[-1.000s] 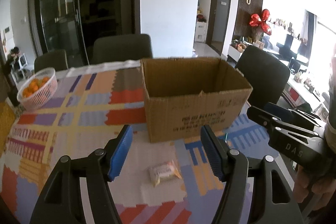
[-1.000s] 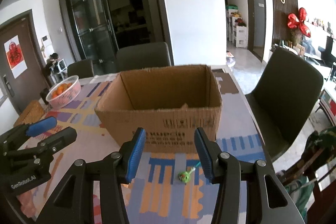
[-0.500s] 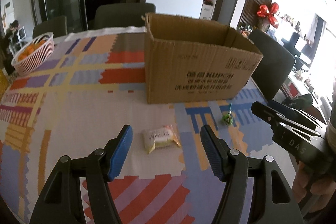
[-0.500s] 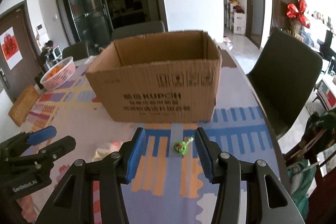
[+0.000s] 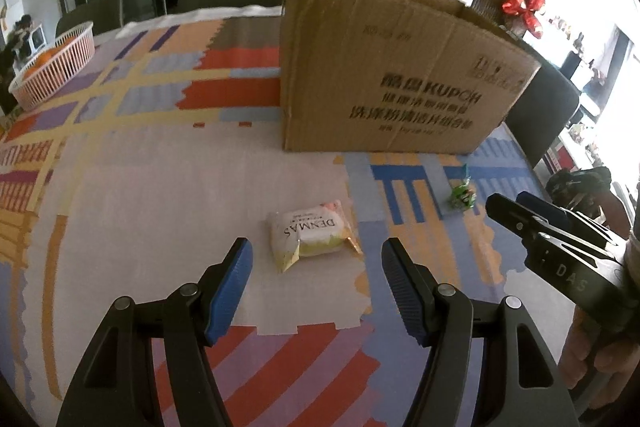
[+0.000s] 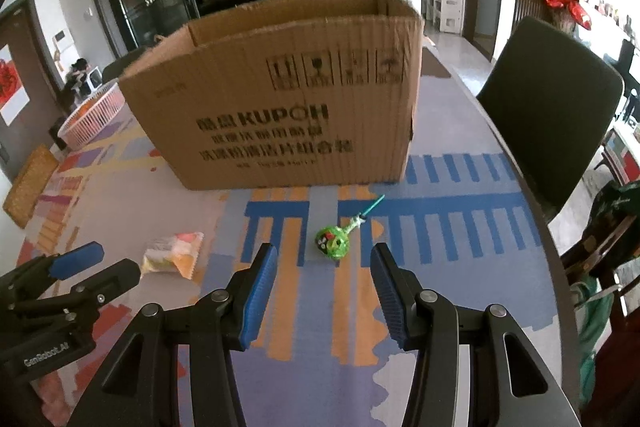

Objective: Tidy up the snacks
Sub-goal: 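Grasp white Denmas bag with left gripper while right grasps green lollipop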

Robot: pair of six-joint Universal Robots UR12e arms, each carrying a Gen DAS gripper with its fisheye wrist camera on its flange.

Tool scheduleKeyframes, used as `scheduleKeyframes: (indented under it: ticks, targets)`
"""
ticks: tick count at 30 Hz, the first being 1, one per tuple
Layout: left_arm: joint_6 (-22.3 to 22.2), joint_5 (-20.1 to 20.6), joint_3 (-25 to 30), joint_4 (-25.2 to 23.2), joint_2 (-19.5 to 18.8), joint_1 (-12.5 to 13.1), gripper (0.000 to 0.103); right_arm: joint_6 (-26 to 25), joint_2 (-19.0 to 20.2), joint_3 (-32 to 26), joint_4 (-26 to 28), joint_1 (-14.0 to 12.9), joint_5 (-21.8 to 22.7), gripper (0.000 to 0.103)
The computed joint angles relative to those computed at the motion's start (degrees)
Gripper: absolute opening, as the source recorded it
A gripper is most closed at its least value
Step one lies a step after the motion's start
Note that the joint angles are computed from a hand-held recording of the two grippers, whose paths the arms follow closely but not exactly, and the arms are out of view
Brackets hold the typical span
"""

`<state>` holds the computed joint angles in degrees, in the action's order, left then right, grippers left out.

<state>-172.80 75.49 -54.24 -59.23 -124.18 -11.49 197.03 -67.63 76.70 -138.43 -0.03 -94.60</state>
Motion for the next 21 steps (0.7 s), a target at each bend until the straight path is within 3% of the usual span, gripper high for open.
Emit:
scheduleKeyframes:
  ticks: [14,21]
  targets:
    - [-2.55,-0.50,4.90,-5.38,-3.95,-0.16,0.065,0.93,2.55,-1.80,2.71,-0.63,0.99,0.050]
    - [-3.48,-1.08,6.27,-6.59,-4.99,-0.28,0.057,1.08,3.33,-2.37,2.58,-1.04,1.83,0.050]
